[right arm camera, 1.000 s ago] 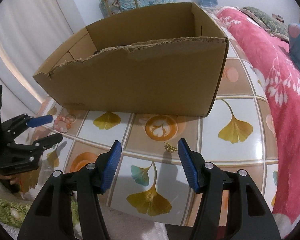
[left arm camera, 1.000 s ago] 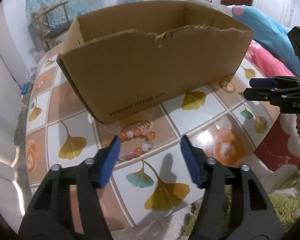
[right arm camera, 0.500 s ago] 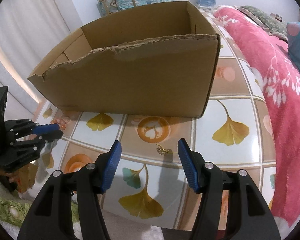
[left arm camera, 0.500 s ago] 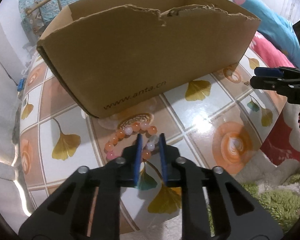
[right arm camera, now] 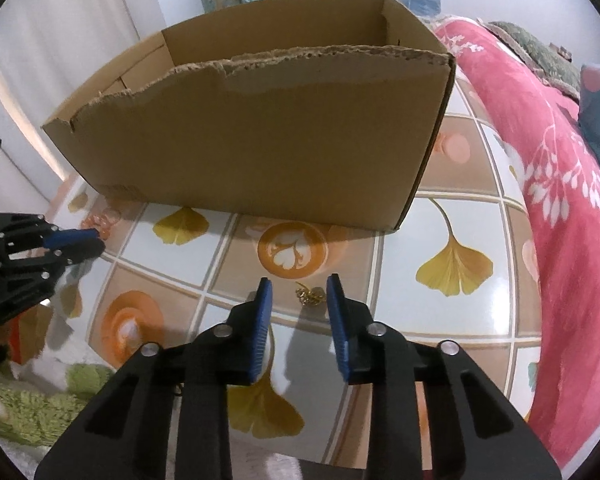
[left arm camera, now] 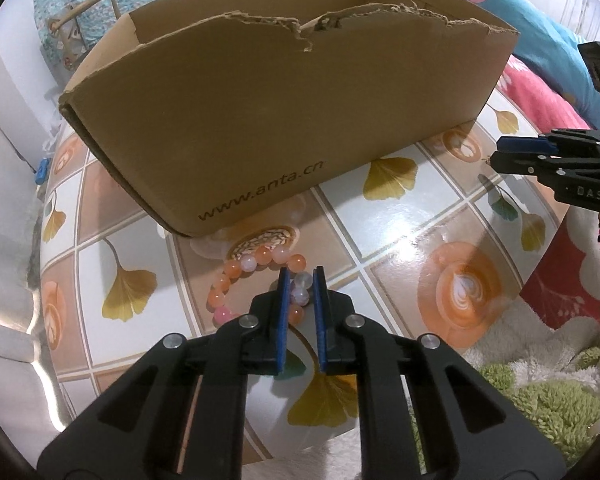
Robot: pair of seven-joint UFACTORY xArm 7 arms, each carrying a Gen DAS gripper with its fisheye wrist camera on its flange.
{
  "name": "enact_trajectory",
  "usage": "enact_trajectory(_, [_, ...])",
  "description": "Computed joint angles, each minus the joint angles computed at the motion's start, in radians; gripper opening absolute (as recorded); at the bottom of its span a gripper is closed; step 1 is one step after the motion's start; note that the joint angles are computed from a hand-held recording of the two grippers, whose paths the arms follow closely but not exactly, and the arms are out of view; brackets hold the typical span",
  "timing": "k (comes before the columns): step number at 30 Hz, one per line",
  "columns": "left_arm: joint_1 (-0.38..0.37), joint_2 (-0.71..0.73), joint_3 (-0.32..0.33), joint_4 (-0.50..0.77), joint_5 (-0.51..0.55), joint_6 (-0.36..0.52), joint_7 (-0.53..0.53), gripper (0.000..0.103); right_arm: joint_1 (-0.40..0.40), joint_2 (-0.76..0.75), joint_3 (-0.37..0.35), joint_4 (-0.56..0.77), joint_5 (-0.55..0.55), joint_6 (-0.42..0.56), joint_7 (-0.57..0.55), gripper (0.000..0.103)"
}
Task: Organize jewelry
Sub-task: 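Move the left gripper to the pink bead bracelet and close on it, then close the right gripper on a small gold charm while the left gripper holds the bracelet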
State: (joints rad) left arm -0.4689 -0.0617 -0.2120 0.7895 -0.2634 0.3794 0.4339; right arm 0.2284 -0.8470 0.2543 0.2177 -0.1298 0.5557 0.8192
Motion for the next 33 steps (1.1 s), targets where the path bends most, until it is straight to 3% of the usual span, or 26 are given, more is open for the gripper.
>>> enact_trajectory(11, [0.0,0.003,-0.001,0.003,0.002,0.0,-0.002,0.011,0.0,0.019,-0.004,0.007,-0.003,0.018,-0.018,0.006])
enact_trajectory(20, [-0.005,0.006,-0.001,0.0,-0.016,-0.013,0.014,0.009,0.012,-0.019,-0.019,-0.008,0.01,0.005,-0.023,0.003])
enact_trajectory(28, [-0.011,-0.018,0.014,0.0,-0.133,-0.013,0.11,0.009,0.011,-0.123,-0.021,-0.029,0.033,0.023,-0.005,0.002])
enact_trajectory(33, [-0.015,-0.038,0.02,-0.007,-0.154,-0.018,0.129,0.008,0.006,-0.155,-0.018,-0.029,0.036,0.022,0.001,0.002])
